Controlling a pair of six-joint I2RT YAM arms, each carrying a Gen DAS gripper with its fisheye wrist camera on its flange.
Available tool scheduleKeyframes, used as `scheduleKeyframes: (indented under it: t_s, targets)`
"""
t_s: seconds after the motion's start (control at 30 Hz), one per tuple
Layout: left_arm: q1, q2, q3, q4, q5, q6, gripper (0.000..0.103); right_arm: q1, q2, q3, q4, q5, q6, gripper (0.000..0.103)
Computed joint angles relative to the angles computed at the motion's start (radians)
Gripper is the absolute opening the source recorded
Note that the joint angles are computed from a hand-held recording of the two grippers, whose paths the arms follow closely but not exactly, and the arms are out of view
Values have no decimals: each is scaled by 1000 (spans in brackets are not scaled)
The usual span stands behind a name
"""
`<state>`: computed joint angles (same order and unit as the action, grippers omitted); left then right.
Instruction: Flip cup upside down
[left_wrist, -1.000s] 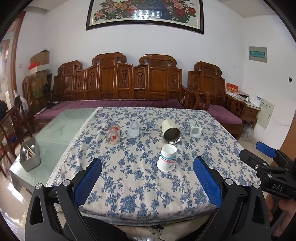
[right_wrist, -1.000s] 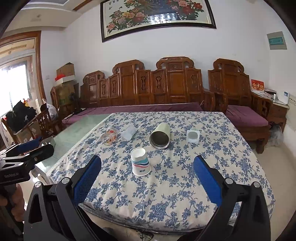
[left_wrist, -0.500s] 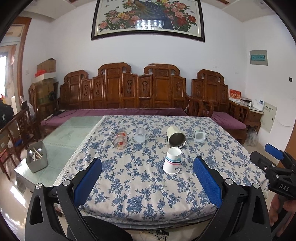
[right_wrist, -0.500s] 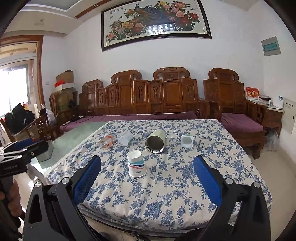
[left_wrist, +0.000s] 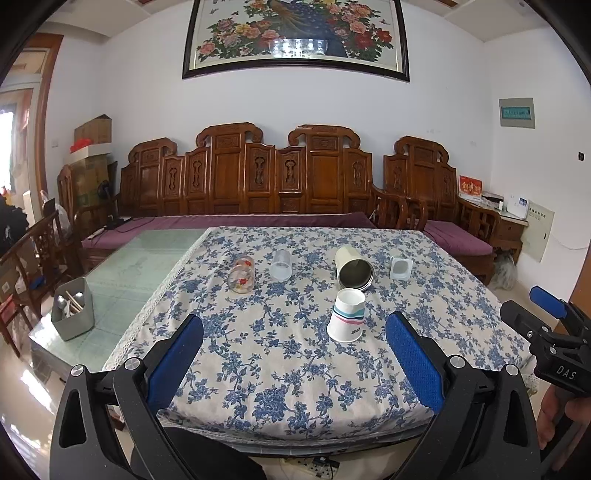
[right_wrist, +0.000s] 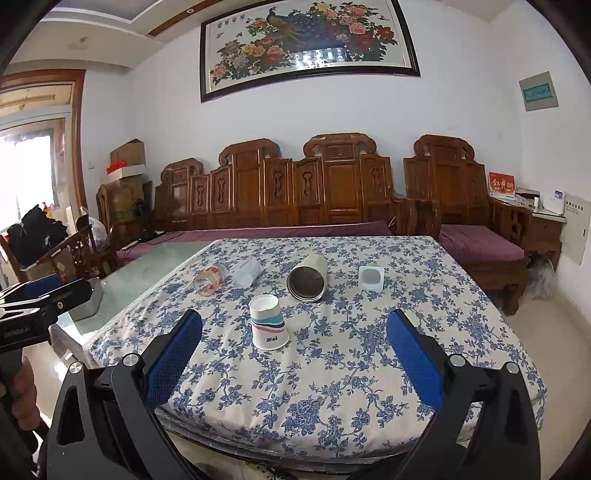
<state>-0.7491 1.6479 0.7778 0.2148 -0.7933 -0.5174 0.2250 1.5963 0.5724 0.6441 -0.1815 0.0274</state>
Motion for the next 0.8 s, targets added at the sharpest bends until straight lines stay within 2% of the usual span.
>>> scheduleKeyframes:
  t_s: [0.8]
  targets:
    - [-6,-20,-3,-5,-8,5,95,8,1,3,-7,-2,5,100]
